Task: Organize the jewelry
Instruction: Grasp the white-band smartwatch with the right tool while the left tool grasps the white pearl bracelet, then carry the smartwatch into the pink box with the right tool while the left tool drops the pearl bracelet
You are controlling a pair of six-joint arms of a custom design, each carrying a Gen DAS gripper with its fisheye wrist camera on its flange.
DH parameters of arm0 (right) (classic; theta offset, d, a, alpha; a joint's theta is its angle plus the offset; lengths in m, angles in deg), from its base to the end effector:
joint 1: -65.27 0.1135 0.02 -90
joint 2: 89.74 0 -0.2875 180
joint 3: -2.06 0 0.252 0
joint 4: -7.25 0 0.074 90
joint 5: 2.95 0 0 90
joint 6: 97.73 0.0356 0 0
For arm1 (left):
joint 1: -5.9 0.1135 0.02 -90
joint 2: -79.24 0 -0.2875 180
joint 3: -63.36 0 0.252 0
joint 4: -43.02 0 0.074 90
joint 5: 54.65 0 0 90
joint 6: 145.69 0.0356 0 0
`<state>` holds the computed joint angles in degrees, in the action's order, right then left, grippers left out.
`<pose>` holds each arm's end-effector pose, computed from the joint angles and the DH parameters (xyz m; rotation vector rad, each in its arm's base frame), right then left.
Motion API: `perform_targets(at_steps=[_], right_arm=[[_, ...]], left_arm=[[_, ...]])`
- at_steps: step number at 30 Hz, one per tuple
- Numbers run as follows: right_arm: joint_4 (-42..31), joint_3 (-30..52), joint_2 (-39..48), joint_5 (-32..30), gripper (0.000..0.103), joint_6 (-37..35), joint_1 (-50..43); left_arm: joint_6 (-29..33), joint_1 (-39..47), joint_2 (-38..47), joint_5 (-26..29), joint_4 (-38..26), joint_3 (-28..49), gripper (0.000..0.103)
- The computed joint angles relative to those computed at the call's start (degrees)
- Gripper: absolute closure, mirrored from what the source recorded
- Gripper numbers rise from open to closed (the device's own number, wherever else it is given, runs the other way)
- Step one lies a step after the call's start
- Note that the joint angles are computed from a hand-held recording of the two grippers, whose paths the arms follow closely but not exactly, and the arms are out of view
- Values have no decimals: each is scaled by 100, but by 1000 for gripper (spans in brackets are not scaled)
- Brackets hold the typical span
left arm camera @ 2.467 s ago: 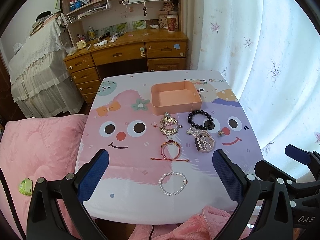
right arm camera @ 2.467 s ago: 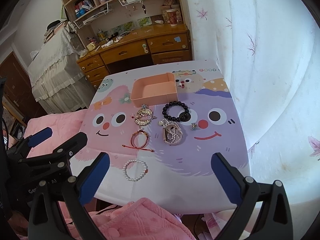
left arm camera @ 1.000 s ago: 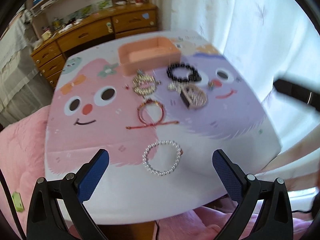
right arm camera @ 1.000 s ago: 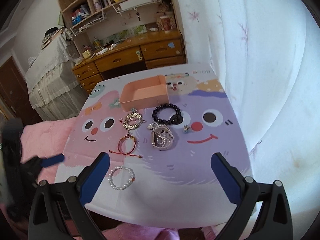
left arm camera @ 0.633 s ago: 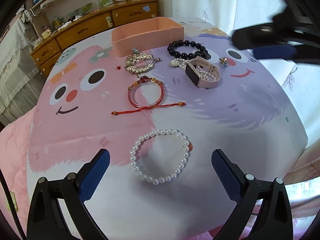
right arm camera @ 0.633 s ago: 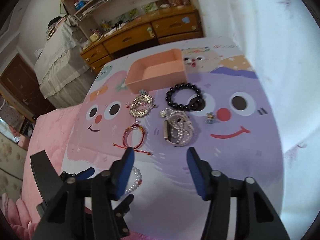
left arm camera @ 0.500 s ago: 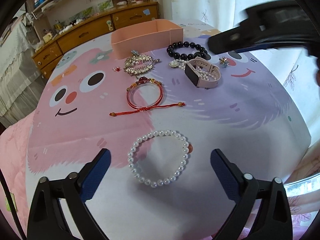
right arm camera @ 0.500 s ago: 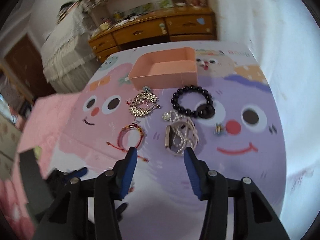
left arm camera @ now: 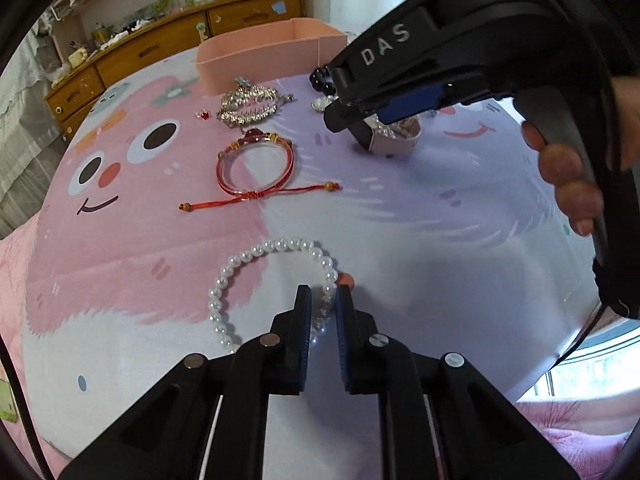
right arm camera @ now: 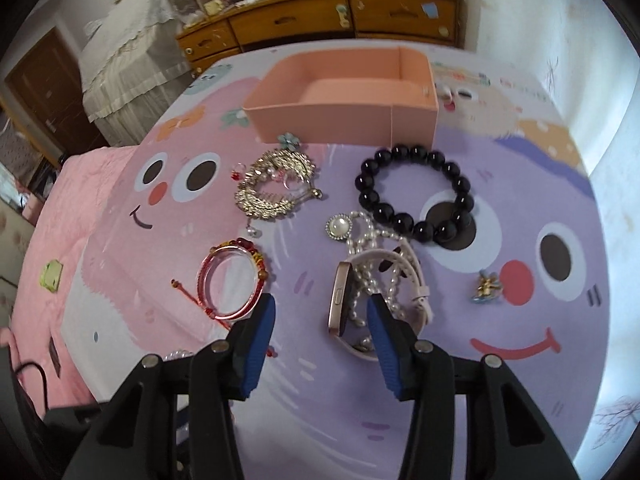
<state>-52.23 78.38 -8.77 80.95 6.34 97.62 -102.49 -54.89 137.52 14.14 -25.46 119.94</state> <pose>0.2293 0.1497 0.2786 -0.4688 2.7025 0.3826 0.0879 -0.1308 0.2497 0.2359 2.6323 -0.0802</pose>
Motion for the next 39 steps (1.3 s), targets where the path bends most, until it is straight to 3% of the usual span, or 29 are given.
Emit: perform_targets(at_steps=[3,5,8,12,14,27,39], right_arm=[[-53,89,213,15,65,134,-54],[-86,143,332,11,76,215,-104],[-57,151,427,-54,85,297,-201],[79,86,433,-214,87,299,-322],[127,59,329,-266,93,368,-358],[38,413,-292,-1065,94,543,-1086],[154,1657,67,-952,94,209,-1387]], left_arm=[[179,171,-60,200,92,-24,96],[280,291,-77,284,134,-31,96],[446,526,-16,344,-8,55,96],[888,1002,-127,680,-128,186,98],[1148,1297,-305,810,-245,362,98],[2976,3180,98,1699,-886,2443,98],[4180,4102,1307,2171,-32,3888,98]])
